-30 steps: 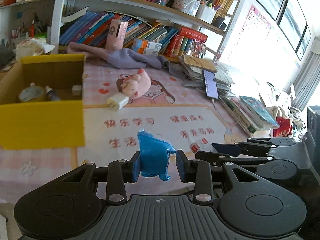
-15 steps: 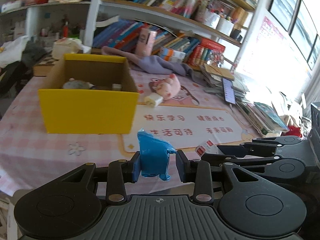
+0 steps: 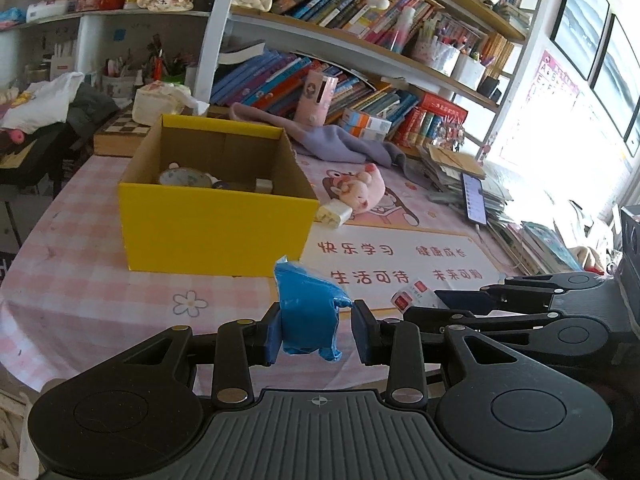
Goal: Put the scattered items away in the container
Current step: 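Lift and carry the blue item and small white box over the yellow box with both tools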
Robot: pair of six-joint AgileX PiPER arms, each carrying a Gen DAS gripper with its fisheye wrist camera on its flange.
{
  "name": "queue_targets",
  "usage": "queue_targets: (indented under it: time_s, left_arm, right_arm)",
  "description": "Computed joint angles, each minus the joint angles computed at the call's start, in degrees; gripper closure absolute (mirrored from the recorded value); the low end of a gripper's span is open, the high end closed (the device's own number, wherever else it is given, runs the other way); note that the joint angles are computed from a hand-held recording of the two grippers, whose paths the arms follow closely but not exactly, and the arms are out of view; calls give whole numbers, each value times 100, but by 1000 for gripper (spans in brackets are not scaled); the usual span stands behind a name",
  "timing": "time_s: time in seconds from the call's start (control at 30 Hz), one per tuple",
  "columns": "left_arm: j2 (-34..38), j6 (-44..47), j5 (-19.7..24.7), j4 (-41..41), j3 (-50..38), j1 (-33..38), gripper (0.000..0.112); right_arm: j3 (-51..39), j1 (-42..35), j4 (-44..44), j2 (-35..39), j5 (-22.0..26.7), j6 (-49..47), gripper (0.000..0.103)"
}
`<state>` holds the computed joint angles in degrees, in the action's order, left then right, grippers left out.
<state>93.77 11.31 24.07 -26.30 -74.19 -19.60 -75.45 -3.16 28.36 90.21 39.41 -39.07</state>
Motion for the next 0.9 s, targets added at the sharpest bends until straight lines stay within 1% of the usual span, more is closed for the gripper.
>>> queue_targets:
  time_s: [0.2,0.4,0.53,0.7,0.9]
  left_arm:
    - [119,463,106,-374,-115,63,79]
    - [267,652,250,-491,-322,34,79]
    - [308,681,377,-447,-416,31,79]
    - [352,568,474,-302,-510,59,79]
    - [278,452,450,-156,-462,135,80]
  right_arm:
    - [3,38,-155,-19,-68,214,75]
    - [42,-33,-221,-68,-100,296,75]
    - [25,-67,-177,-65,-37,264,75]
    - [78,-73,-150,-70,-75,311,75]
    - [21,-3,-142,-7,-56,338,75]
